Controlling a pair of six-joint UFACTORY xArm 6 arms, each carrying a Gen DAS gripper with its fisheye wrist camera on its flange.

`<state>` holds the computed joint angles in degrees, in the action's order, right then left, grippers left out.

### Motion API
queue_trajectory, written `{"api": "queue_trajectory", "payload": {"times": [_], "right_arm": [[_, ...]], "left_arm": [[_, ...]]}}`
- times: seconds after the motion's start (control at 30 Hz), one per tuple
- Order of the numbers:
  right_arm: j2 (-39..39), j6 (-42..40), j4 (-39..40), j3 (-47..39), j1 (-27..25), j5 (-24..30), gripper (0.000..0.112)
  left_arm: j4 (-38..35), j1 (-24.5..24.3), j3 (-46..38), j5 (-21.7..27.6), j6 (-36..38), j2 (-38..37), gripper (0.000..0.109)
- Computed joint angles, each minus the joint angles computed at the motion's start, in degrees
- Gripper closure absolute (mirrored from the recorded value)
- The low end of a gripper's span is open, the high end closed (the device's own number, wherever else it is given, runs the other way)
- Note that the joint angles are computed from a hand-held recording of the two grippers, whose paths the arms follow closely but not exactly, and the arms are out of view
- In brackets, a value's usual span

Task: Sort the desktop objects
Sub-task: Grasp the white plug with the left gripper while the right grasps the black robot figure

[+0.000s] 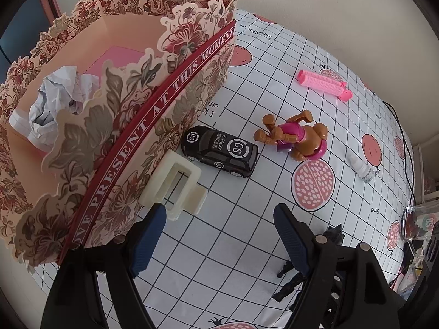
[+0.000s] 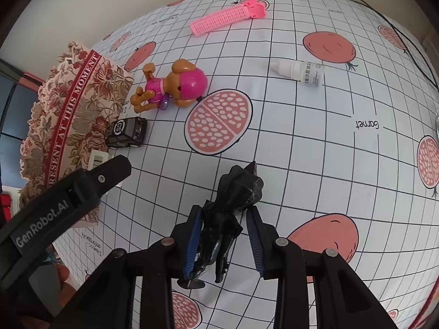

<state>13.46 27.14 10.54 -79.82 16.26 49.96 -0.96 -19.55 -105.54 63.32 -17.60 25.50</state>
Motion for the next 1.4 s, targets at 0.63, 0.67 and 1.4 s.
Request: {"api": "queue_trajectory", "payload": {"times": [0.63, 0.67, 1.4], "right_arm": [[-3.4, -1.5, 2.4, 4.7, -4.6, -1.6, 0.079], [-3.6, -1.8, 2.3, 4.9, -4.8, -1.6, 0.079], [-1.3, 1.0, 0.9, 2.6, -3.6, -2.3, 0.08]], "left_arm": [[16.0, -3.8, 3.4, -5.9, -4.3, 0.6, 0.027], [16.1, -3.8, 3.0, -5.6, -4.2, 1.1, 0.027], [3.8, -1.6, -7.1, 0.3, 2.4, 7.2, 0.088]]}}
